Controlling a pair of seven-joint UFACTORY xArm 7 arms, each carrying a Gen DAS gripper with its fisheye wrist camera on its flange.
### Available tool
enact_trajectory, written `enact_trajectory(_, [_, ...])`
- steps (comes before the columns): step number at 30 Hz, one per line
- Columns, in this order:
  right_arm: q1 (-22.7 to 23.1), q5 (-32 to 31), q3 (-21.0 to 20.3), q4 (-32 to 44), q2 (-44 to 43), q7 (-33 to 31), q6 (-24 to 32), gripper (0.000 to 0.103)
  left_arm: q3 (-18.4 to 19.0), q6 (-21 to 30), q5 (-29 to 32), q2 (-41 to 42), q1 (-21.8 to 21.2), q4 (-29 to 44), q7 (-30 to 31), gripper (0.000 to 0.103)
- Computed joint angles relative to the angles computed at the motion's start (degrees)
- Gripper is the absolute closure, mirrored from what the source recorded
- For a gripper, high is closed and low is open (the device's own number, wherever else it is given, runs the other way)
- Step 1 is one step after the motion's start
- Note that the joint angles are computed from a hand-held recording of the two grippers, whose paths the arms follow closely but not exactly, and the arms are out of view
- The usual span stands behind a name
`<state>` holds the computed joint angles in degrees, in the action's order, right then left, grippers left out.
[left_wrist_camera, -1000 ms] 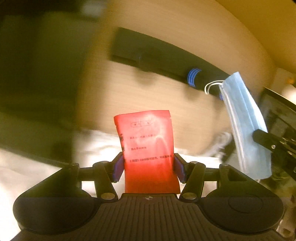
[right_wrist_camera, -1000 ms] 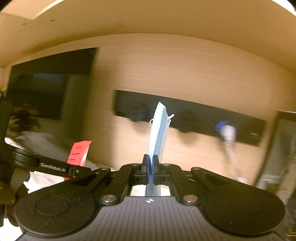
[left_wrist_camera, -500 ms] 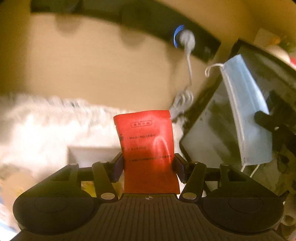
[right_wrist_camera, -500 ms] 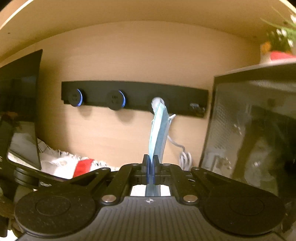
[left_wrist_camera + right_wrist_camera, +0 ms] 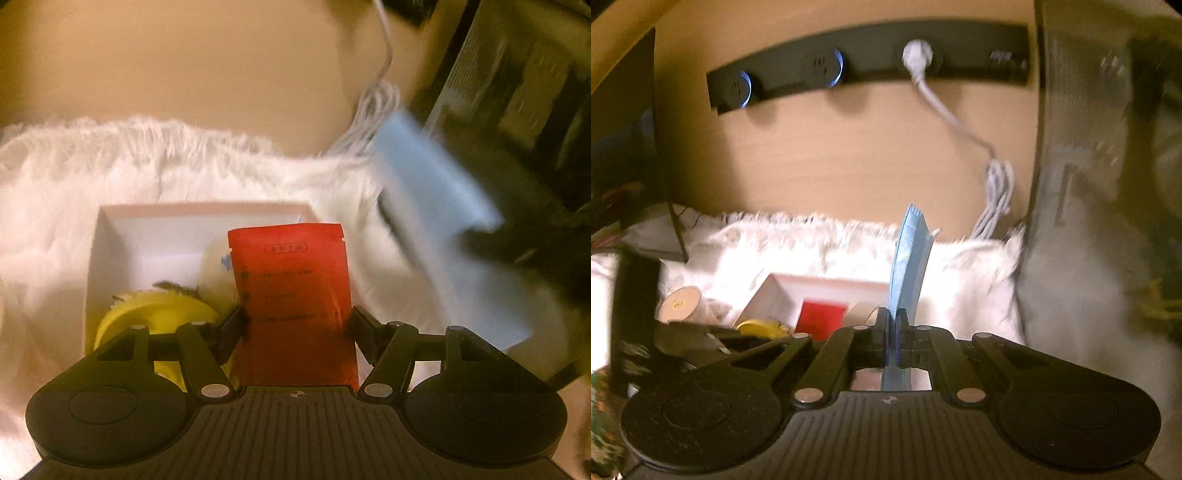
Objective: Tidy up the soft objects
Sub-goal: 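Carry the red packet and blue mask over the pink box and open both grippers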
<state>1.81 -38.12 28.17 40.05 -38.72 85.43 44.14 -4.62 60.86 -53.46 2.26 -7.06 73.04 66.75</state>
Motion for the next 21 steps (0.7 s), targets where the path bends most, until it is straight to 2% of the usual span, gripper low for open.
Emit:
enact_trajectory(3, [-0.6, -0.5, -0.9, -0.4, 0.8, 1.4, -4.3, 0.1, 0.3, 1.1, 0.1, 0.0, 0.4, 1.0, -0.2, 0.035])
enact_trajectory(8, [-3.3, -1.9, -1.1, 0.6, 3.0, 3.4, -9.8, 0.1, -0.6, -5.3, 3.8, -2.7, -1.3, -1.8, 1.1, 0.034])
enact_trajectory(12, [-4.5, -2.4, -1.2, 0.7, 1.8, 3.6, -10.9, 0.1, 0.4, -4.0, 0.0, -5.4, -2.0, -5.0, 6.9, 0.031])
enact_trajectory(15, [-4.9, -2.2, -1.2, 0.5, 0.6, 2.4, -10.2, 0.1, -1.1, -10.5, 7.3, -6.6, -4.1, -7.9, 6.0, 0.034])
enact_trajectory(19, [-4.0, -0.2, -2.6, -1.4, -0.6, -0.1, -12.2, 0.1, -0.5, -11.9, 8.5, -7.3, -5.7, -9.6, 7.1, 0.033])
enact_trajectory(21, [-4.2, 0.7, -2.1, -1.9, -0.6, -0.9, -12.3, 0.1, 0.5, -10.5, 5.8, -7.2, -5.8, -9.3, 7.9, 0.032])
